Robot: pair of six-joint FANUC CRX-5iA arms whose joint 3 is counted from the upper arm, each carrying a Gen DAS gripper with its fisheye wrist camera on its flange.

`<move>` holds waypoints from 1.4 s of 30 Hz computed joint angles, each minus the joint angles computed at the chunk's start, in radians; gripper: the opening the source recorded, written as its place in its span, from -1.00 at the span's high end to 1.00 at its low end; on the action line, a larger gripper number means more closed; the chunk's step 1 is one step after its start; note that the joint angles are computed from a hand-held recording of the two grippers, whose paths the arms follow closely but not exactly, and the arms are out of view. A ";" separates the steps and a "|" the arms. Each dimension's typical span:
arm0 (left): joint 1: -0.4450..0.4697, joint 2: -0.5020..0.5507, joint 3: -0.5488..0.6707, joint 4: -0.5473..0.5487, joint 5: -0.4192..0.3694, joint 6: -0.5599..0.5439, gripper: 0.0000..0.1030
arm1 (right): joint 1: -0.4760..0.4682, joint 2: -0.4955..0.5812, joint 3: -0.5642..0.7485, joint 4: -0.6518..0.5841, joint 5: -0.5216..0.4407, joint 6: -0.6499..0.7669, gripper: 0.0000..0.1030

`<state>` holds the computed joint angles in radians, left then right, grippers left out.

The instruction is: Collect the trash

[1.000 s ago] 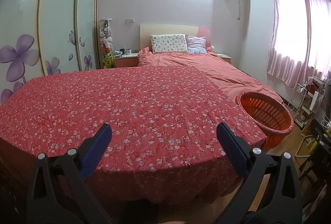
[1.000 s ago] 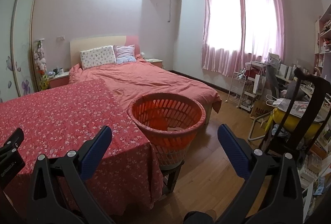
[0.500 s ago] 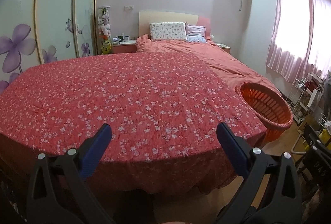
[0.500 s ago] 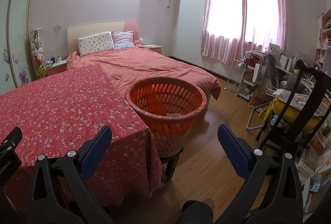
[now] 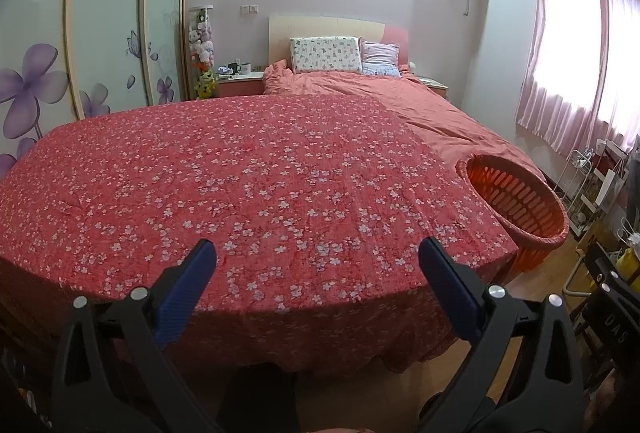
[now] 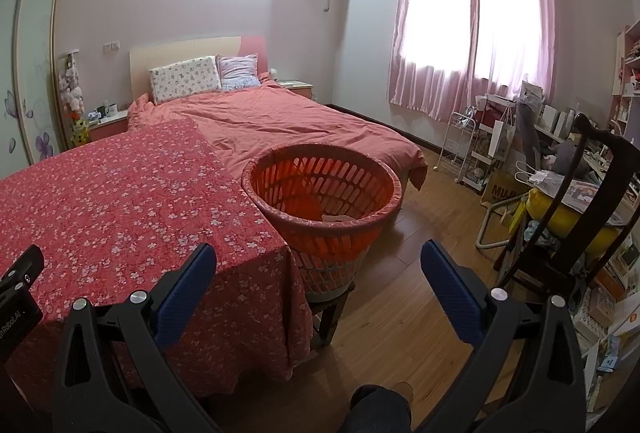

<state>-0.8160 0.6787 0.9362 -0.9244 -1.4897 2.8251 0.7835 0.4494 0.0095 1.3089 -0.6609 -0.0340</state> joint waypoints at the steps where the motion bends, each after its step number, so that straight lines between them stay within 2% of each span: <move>1: 0.000 0.002 0.002 0.000 -0.001 -0.001 -0.92 | 0.000 0.000 0.000 0.000 0.000 0.000 -0.96; 42: -0.010 -0.001 0.010 -0.030 -0.005 0.011 -0.92 | -0.010 0.000 0.004 0.013 0.022 -0.001 -0.96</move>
<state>-0.8263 0.6779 0.9463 -0.9540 -1.4946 2.8359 0.7736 0.4497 0.0131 1.3219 -0.6394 -0.0354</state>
